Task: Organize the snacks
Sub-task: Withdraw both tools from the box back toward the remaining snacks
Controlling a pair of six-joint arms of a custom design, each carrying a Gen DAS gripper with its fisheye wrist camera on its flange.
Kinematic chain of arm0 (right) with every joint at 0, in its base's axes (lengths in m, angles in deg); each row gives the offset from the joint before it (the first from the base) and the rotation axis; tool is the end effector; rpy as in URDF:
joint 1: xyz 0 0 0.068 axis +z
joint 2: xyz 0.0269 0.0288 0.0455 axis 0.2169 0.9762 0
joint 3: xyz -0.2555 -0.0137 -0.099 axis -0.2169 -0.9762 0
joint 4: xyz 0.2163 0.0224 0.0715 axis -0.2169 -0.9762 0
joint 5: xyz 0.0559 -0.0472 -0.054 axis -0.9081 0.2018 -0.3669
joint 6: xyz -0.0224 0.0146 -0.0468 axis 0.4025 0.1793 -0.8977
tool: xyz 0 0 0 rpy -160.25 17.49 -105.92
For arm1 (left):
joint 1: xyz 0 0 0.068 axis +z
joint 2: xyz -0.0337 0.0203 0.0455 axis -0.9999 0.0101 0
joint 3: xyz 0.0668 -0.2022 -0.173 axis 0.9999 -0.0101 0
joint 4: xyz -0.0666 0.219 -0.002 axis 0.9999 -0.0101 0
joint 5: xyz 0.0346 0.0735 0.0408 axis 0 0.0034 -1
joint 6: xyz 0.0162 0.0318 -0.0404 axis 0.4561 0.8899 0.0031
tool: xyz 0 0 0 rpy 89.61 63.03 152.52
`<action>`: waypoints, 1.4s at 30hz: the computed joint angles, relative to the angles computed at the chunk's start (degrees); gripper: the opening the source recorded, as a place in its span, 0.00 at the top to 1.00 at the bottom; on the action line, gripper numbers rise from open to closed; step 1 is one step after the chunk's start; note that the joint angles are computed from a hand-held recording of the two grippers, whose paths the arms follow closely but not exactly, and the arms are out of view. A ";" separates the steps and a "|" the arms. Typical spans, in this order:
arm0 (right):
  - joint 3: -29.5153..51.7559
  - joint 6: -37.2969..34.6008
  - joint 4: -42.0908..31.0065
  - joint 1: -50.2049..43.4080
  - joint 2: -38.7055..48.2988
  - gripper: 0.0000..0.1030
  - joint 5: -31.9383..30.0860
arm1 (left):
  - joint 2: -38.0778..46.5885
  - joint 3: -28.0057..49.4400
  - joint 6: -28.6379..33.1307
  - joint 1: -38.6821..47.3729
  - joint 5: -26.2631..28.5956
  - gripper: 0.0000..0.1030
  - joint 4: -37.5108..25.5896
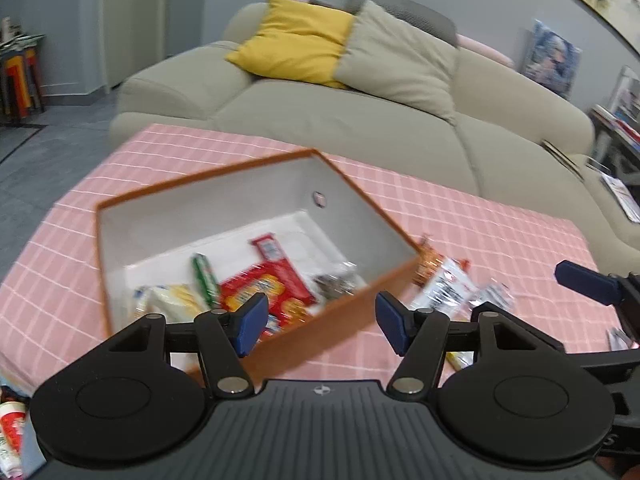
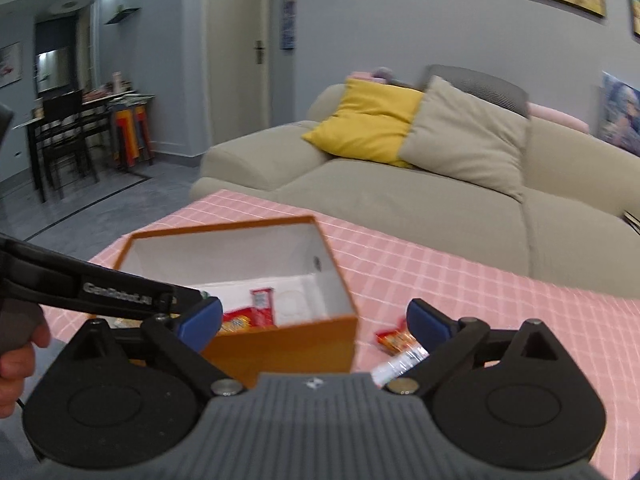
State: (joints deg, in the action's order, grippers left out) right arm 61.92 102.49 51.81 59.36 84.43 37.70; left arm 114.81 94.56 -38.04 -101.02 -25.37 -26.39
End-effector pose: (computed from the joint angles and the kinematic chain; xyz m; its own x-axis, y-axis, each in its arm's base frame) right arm 0.1457 0.1354 0.2687 -0.5765 -0.1117 -0.8095 -0.2762 0.9589 0.0643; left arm 0.2223 -0.0463 0.2122 -0.7381 -0.0460 -0.6731 0.0735 0.9862 -0.1480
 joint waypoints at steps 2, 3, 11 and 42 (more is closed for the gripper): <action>-2.29 1.38 -1.22 0.86 -2.36 0.07 2.55 | 0.20 -1.07 -0.81 -2.51 -0.14 0.30 0.97; -3.72 1.99 -1.59 1.31 -3.53 0.07 3.89 | 0.42 -1.68 -0.97 -3.73 -0.27 0.30 1.52; -12.84 8.76 -6.82 3.68 -8.98 0.08 8.82 | 5.48 -5.50 -2.28 -10.15 1.08 0.39 7.30; -18.65 -18.06 22.13 -28.26 24.07 0.19 -19.96 | 32.96 6.92 8.72 -13.88 1.29 0.34 13.68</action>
State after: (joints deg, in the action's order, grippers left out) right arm 43.27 84.42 73.94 31.10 108.50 17.73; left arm 147.77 101.48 -29.32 -114.91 -24.08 -12.71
